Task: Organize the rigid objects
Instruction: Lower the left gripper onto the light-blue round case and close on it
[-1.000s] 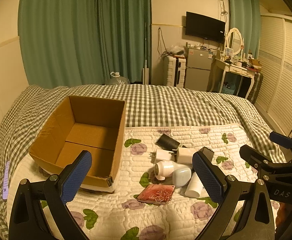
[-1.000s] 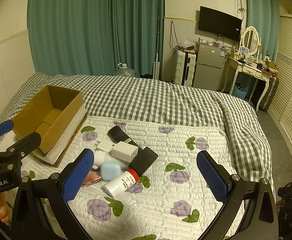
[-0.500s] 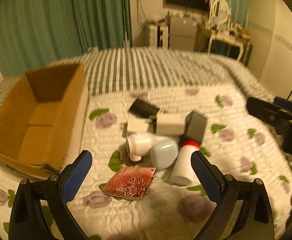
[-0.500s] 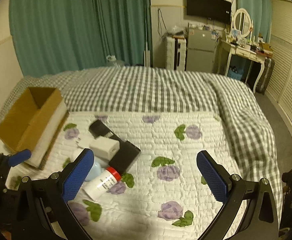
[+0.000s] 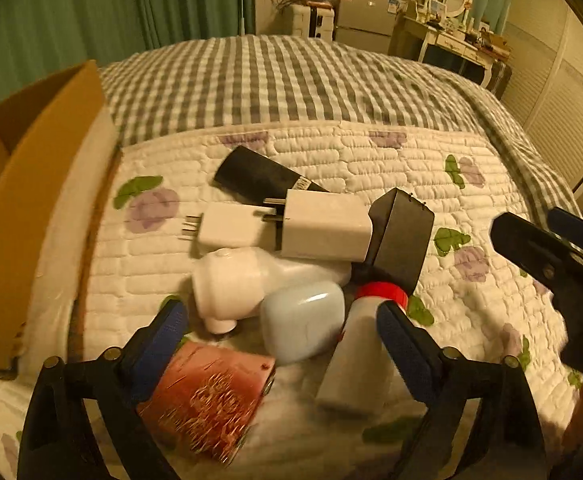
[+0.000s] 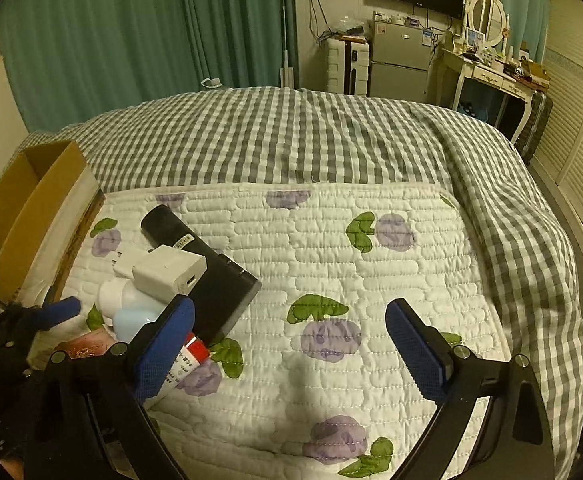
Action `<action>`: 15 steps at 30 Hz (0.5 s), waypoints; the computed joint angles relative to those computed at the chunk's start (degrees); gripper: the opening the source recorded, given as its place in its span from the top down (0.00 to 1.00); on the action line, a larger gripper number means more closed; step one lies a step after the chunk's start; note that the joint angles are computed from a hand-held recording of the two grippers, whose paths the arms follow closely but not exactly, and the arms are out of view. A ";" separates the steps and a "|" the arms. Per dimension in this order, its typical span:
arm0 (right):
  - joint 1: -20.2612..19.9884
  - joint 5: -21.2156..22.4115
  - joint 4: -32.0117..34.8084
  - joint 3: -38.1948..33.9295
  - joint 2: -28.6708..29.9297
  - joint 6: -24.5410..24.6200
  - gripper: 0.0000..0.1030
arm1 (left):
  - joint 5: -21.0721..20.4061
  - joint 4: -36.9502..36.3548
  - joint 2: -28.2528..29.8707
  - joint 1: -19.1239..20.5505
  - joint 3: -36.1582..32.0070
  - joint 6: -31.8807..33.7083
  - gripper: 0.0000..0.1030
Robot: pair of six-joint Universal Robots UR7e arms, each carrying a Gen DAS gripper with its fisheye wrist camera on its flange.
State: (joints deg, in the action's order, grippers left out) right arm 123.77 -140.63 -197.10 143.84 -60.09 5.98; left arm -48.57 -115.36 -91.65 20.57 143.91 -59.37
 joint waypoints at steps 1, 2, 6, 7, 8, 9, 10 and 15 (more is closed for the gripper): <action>-0.04 0.09 0.06 0.01 -0.04 0.02 0.06 | -0.02 -1.45 0.95 0.58 -0.05 0.40 0.14; 0.04 0.10 0.55 -0.05 -0.21 0.25 0.06 | -0.28 -2.04 1.43 1.06 -0.23 0.51 0.15; 0.21 0.10 0.77 -0.16 -0.29 0.31 0.06 | 0.67 2.62 1.96 0.36 -1.22 -3.42 0.34; 0.27 0.06 0.84 -0.17 -0.33 0.39 0.06 | 0.26 4.19 1.50 0.23 -1.35 -4.73 0.42; 0.38 0.00 0.96 -0.20 -0.39 0.51 0.06 | -0.70 3.36 0.73 0.49 -1.11 -4.39 0.56; 0.49 0.01 1.13 -0.24 -0.46 0.65 0.06 | -2.93 0.21 -0.02 1.47 -0.57 -2.42 0.61; 0.54 0.07 1.18 -0.23 -0.51 0.68 0.06 | -4.06 -1.06 -0.24 2.01 -0.38 -2.28 0.62; 1.15 0.06 1.25 -0.29 -0.44 0.80 0.06 | -4.54 -4.14 1.34 2.65 -0.25 -0.39 0.61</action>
State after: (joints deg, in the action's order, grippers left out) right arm 124.92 -140.57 -195.85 143.55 -60.53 6.78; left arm -53.11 -119.50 -90.31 23.21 143.66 -59.76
